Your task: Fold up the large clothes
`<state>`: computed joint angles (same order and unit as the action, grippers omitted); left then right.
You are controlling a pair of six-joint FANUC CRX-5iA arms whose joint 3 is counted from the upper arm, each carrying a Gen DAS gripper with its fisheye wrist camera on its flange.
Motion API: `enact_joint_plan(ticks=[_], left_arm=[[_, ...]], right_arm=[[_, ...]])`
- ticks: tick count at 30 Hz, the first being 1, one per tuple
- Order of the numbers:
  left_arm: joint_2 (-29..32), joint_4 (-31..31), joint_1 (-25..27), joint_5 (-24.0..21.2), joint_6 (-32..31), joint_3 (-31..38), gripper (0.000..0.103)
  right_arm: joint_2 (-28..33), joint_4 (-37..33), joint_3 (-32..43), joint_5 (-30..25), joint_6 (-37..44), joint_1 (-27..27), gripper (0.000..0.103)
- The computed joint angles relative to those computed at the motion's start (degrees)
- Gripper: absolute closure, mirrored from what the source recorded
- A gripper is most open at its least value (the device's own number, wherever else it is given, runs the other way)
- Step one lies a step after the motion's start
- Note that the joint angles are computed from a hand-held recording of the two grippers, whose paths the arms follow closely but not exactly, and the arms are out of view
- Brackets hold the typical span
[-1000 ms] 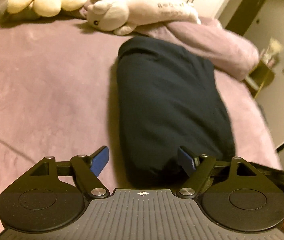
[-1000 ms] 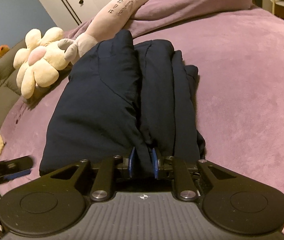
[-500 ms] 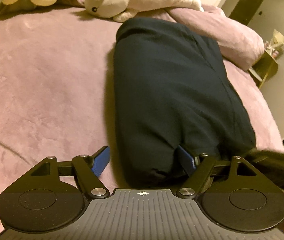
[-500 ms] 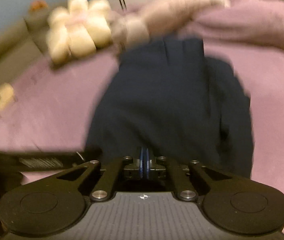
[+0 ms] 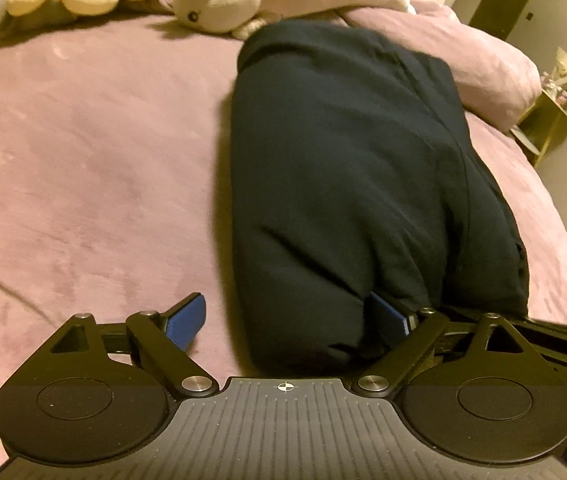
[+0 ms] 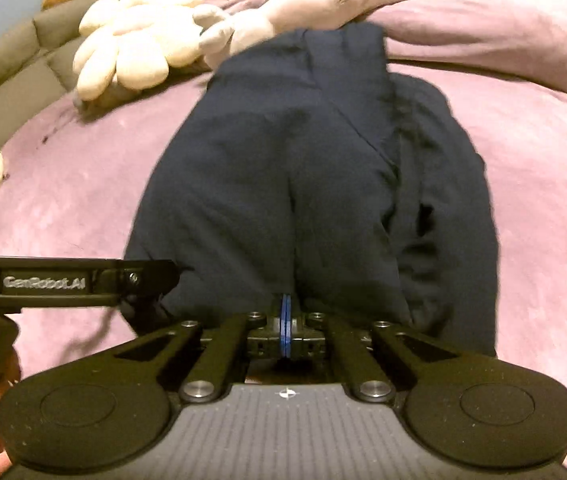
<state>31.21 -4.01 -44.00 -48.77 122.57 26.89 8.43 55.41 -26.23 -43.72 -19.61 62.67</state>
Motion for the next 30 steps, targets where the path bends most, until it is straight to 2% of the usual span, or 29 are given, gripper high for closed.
enact_joint_plan(ticks=[4, 8, 14, 17, 19, 21, 25, 28, 30], left_arm=[[-0.19, -3.29, -1.53, -2.88, 3.34, 1.95, 0.01], [0.15, -5.19, -2.56, -4.96, 4.53, 3.53, 0.01], [-1.86, -3.11, -1.79, -3.81, 5.78, 0.92, 0.011], [-3.86, -2.33, -1.47, -1.95, 7.27, -1.54, 0.013], [-4.94, -3.86, -1.59, -1.74, 8.52, -2.07, 0.013], [-5.98, -4.94, -1.29, -1.32, 9.61, -2.7, 0.013], [-7.3, -8.65, -0.21, -1.34, 14.36, -3.1, 0.013], [-6.26, -11.38, 0.49, -3.15, 19.55, -1.31, 0.013], [-4.26, -11.2, 1.23, -5.3, 20.79, 1.44, 0.014]], right_arm=[[-2.26, 0.3, -1.32, -4.04, -3.14, 1.72, 0.101], [-4.35, -0.87, -2.1, -5.35, -5.0, 2.18, 0.099], [-5.29, 3.06, -3.2, -6.76, -7.65, 2.43, 0.087], [-4.36, 1.64, -2.12, -7.36, -5.56, 2.12, 0.087], [-2.36, -3.42, 0.95, -9.45, -0.57, 1.98, 0.087], [-2.31, -4.89, 1.66, -9.64, -1.09, 1.83, 0.087], [-4.39, 5.37, -0.78, -8.13, -8.37, 0.82, 0.086], [-1.25, 10.2, 2.64, -5.64, -3.86, -2.68, 0.084], [2.47, 12.79, 6.09, -3.65, -0.15, -5.56, 0.084]])
